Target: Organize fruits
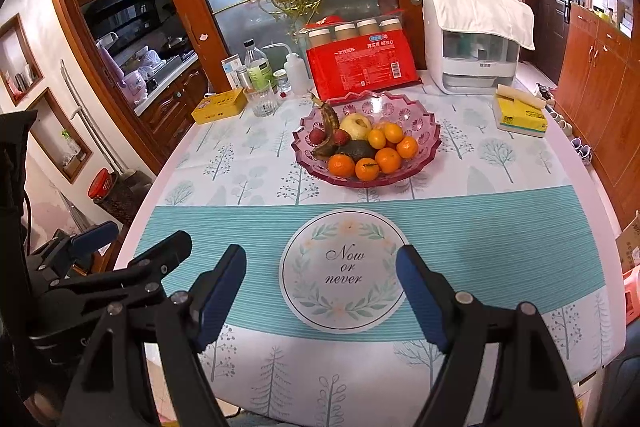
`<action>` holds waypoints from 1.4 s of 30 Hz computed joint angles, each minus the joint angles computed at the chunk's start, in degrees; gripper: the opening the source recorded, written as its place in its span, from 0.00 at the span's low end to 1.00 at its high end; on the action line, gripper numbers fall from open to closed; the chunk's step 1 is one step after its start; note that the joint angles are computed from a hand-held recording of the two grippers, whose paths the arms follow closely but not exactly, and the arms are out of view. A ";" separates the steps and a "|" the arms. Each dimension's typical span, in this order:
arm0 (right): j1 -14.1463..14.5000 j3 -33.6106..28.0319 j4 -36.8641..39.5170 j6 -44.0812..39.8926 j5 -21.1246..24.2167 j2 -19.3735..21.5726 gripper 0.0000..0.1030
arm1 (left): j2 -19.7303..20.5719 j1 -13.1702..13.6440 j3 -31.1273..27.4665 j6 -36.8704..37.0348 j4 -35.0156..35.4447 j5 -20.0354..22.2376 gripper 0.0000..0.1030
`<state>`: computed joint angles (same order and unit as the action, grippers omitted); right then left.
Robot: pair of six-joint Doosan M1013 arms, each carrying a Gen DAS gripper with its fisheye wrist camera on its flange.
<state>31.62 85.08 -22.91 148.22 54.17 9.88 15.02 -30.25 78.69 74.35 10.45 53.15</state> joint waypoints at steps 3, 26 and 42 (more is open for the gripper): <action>0.00 0.00 0.07 -0.06 0.01 -0.01 0.76 | -0.01 -0.02 0.01 -0.06 0.03 0.02 0.93; -0.06 0.56 0.72 -0.43 -0.18 -0.28 0.76 | -0.47 0.17 0.74 -0.09 0.05 0.40 0.93; -1.36 1.60 3.11 -2.16 -1.17 -0.48 0.76 | -0.28 -0.13 1.04 -0.77 0.51 0.90 0.93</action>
